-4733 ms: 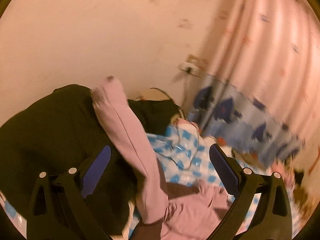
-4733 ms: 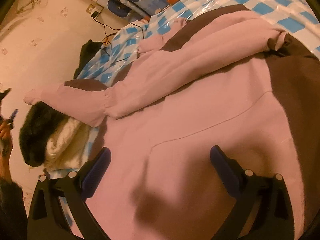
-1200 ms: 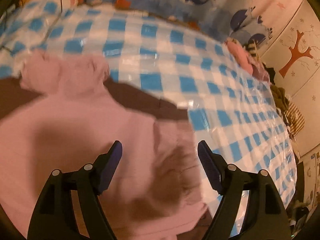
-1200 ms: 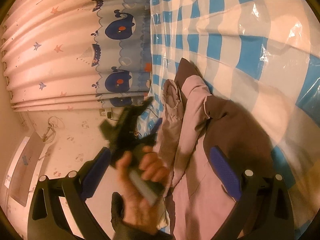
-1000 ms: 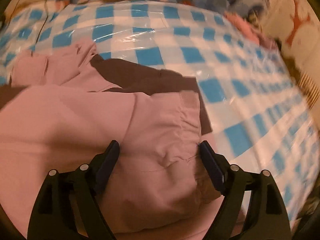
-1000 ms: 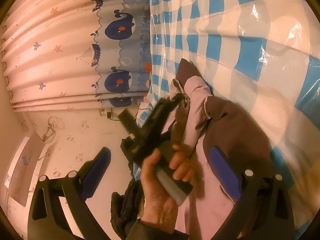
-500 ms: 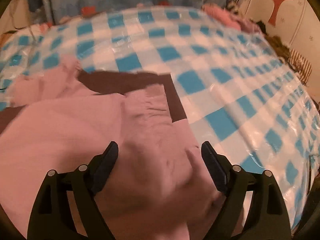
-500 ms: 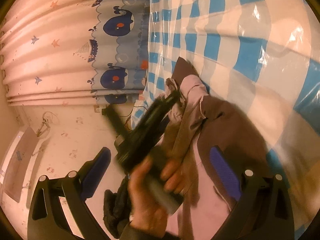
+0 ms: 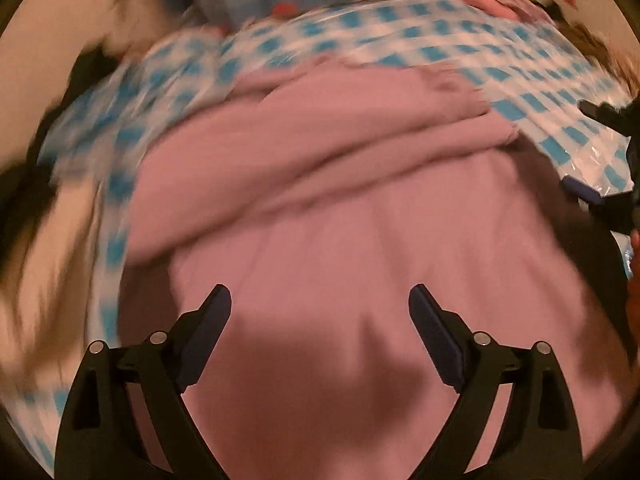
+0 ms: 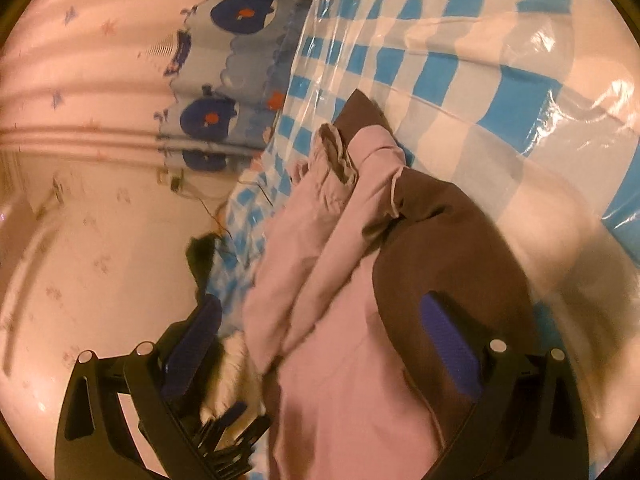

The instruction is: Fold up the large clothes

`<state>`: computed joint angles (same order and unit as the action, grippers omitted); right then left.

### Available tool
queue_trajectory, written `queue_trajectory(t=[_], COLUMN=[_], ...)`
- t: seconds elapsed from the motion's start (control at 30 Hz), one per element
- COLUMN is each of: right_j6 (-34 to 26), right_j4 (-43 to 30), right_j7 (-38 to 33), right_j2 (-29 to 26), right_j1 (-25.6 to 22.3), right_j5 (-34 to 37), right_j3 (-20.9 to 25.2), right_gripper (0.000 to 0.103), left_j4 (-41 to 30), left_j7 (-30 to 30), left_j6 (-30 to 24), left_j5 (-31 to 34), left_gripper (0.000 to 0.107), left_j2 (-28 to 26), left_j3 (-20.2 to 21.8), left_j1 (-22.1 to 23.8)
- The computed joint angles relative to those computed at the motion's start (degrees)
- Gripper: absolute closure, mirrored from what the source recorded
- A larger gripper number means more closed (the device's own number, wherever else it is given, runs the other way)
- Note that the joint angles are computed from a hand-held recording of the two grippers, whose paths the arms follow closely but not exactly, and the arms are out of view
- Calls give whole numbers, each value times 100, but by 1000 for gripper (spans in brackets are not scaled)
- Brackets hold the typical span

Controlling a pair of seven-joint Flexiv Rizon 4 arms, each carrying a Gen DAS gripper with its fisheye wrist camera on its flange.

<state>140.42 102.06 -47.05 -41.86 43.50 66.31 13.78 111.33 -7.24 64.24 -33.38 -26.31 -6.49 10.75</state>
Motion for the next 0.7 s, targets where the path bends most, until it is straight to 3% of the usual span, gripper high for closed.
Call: queue_trajectory(t=[0.07,0.13,0.23,0.33,0.37,0.5,0.7], right_j6=[-109,-351,-538,-718,-760,-869,-942], right_j4=[131,93,188,258,337,685,1241], right_j7=[-328,-1407,-3000,-4016,-4024,-3257,-1024], right_j2=[198,556,1034,1249,1284,1308,1076], right_j1=[77,193,22,-347,-406,-237,540], right_j5=[116,961,2104,2975,3031,2644,972], right_j3=[11,-41,360,961,1131,1654,1677], right_gripper=[8,8,8,8,8,8,8], left_j4=[-359,-1007,-1677,-2359,-2521,-2376,-2224], left_j7=[-287,-863,-1468,-2053,-2178,-2016,-1745], left_j6=[-507,-1179,-1717,-2548,-2837,-3087,-4200], left_j5=[18,111,193,396,448,437,594], left_gripper=[20,19,18,18,18,18,15], left_j2=[-114,-412,-845,-1317,-1442,-1480,-1301], left_j3=[327,630,871,1013,1020,882,927], left_j1=[228,616,1074,1504,1636,1947,2126])
